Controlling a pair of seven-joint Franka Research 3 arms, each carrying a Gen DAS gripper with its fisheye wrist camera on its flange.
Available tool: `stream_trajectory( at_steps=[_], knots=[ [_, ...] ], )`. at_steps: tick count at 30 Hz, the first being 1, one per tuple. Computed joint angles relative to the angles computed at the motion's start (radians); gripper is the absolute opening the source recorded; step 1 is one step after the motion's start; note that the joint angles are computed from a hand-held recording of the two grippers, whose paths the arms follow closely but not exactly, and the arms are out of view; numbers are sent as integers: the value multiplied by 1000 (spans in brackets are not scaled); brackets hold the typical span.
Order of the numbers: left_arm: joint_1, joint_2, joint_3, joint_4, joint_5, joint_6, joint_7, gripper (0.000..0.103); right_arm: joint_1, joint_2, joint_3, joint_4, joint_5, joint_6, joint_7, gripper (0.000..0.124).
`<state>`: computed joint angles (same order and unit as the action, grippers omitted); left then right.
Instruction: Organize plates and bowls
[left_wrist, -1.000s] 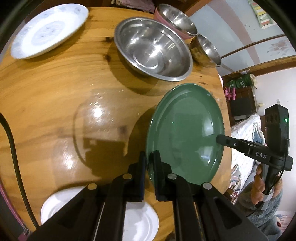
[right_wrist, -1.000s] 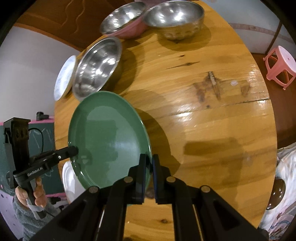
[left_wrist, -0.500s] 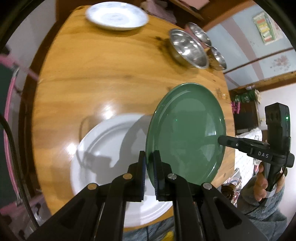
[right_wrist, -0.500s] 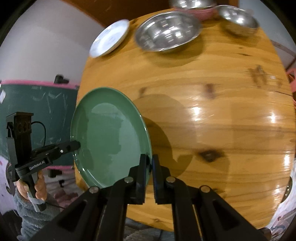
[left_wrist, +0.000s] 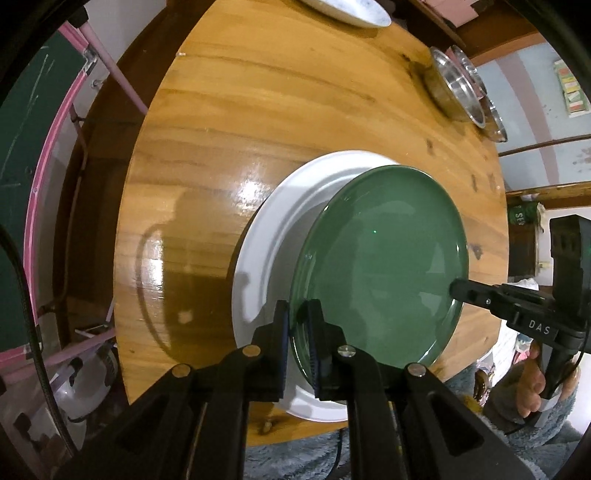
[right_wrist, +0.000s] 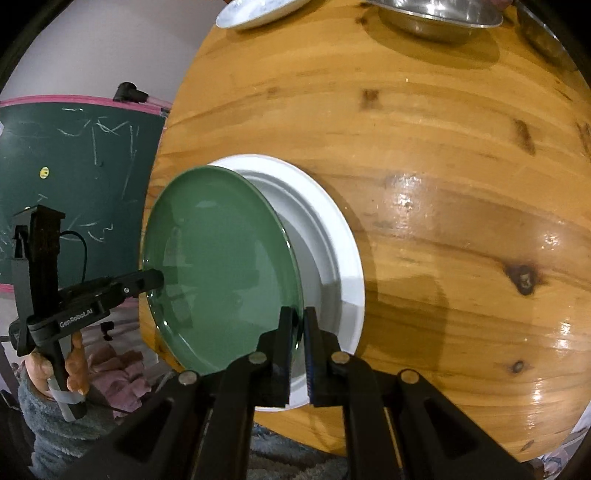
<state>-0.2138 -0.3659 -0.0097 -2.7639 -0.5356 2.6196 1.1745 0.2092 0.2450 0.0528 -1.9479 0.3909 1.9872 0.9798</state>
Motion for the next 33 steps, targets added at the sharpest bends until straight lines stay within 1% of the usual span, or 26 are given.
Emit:
stream_trajectory(
  at_steps=[10, 18, 28, 33],
  knots=[
    [5, 77, -18, 42, -7, -10, 23, 7, 8, 14, -2, -1, -39, 4, 10, 5],
    [13, 84, -26, 37, -38, -9, 51, 8, 12, 29, 0, 5, -51, 3, 17, 6],
    [17, 78, -22, 26, -70, -4, 77, 8, 19, 25, 3, -9, -58, 32, 17, 7],
    [18, 77, -22, 26, -74, -7, 81, 8, 16, 26, 2, -9, -56, 32, 12, 7]
  ],
)
